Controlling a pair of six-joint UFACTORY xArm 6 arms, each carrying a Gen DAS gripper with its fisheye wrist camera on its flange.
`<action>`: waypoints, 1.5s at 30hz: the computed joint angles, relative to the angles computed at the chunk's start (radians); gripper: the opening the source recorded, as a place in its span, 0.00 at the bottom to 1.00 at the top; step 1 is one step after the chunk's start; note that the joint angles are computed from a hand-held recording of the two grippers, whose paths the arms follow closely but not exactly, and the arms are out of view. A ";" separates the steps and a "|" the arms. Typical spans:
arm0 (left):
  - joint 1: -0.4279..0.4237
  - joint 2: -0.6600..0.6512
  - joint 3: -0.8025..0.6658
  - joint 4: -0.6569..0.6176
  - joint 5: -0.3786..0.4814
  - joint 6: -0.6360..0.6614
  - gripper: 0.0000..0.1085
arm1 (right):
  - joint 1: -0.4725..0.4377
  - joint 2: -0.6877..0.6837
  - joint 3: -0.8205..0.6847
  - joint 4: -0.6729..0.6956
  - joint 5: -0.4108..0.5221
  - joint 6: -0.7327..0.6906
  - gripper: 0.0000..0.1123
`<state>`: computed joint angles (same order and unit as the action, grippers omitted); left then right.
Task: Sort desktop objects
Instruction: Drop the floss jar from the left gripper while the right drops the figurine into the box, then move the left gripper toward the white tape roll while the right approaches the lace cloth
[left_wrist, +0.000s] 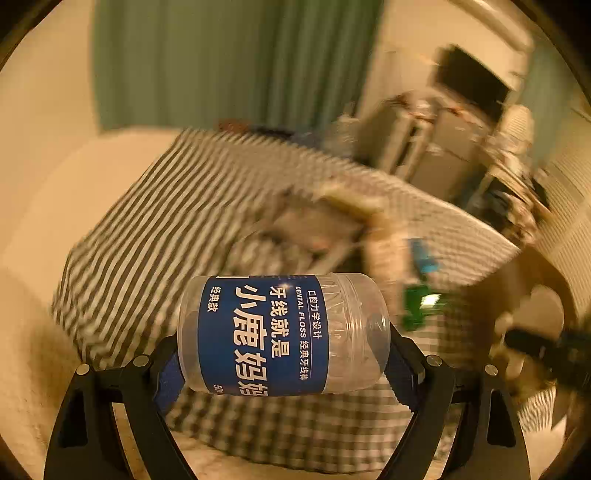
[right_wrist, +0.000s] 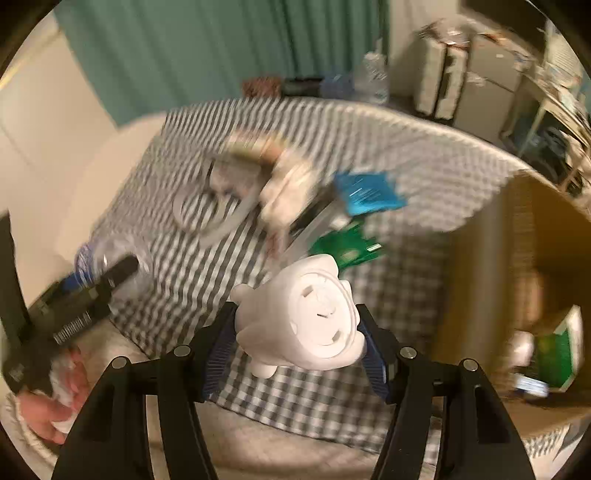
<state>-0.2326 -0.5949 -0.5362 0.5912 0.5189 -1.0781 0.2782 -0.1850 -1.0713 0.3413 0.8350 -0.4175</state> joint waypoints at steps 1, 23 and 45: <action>-0.029 0.007 -0.027 0.004 0.003 0.007 0.83 | -0.039 -0.016 -0.021 0.028 0.031 -0.019 0.55; -0.470 0.780 -0.869 -0.203 0.009 0.278 0.91 | -0.561 0.165 -0.266 0.125 0.094 -0.142 0.73; -0.235 0.174 -0.604 0.138 0.341 0.157 0.95 | -0.335 -0.183 -0.130 0.196 0.037 -0.087 0.88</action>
<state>-0.4672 -0.4212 -1.1405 0.7288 0.8596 -0.9214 -0.0568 -0.3682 -1.2009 0.5377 0.8723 -0.5049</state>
